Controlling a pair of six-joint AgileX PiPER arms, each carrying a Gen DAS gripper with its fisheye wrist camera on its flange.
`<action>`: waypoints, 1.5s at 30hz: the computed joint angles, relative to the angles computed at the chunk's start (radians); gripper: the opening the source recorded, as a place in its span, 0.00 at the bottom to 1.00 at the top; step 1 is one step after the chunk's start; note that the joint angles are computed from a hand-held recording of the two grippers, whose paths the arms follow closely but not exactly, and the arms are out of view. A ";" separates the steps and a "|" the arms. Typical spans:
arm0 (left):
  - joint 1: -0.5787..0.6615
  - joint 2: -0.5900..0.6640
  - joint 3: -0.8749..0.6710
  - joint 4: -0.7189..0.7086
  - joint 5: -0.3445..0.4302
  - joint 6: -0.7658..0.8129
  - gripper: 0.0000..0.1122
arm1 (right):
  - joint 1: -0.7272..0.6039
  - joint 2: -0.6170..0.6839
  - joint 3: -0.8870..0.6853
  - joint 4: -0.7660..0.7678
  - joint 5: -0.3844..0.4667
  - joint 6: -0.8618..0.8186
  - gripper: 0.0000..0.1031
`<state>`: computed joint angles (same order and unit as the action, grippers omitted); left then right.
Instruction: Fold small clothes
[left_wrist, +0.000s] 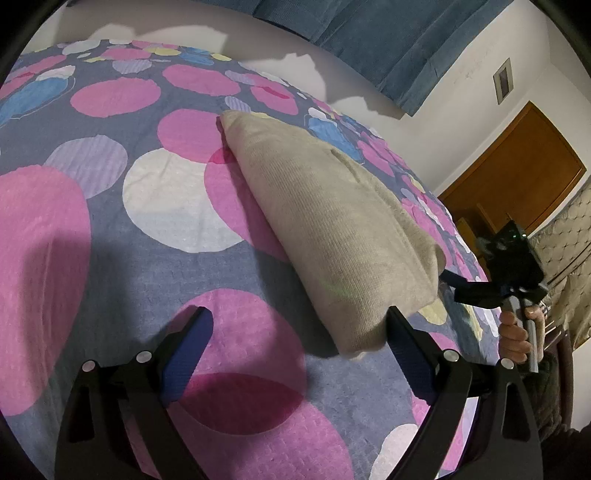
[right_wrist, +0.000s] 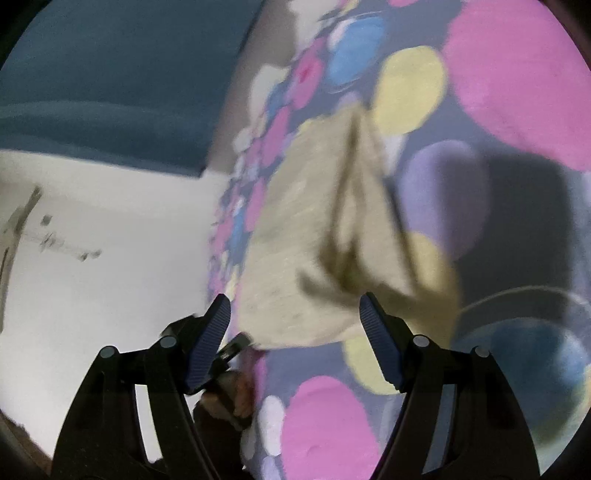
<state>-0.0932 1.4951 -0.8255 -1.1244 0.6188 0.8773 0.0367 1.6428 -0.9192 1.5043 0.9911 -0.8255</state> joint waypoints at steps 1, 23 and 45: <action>0.000 0.000 0.000 -0.001 0.000 0.001 0.82 | -0.004 0.023 -0.005 0.010 0.010 -0.005 0.70; -0.015 -0.005 -0.004 0.037 -0.017 -0.037 0.82 | 0.040 0.016 0.060 -0.016 -0.190 -0.070 0.06; -0.045 -0.001 -0.008 0.087 -0.054 -0.083 0.82 | 0.091 0.440 -0.741 -0.388 -0.191 0.515 0.41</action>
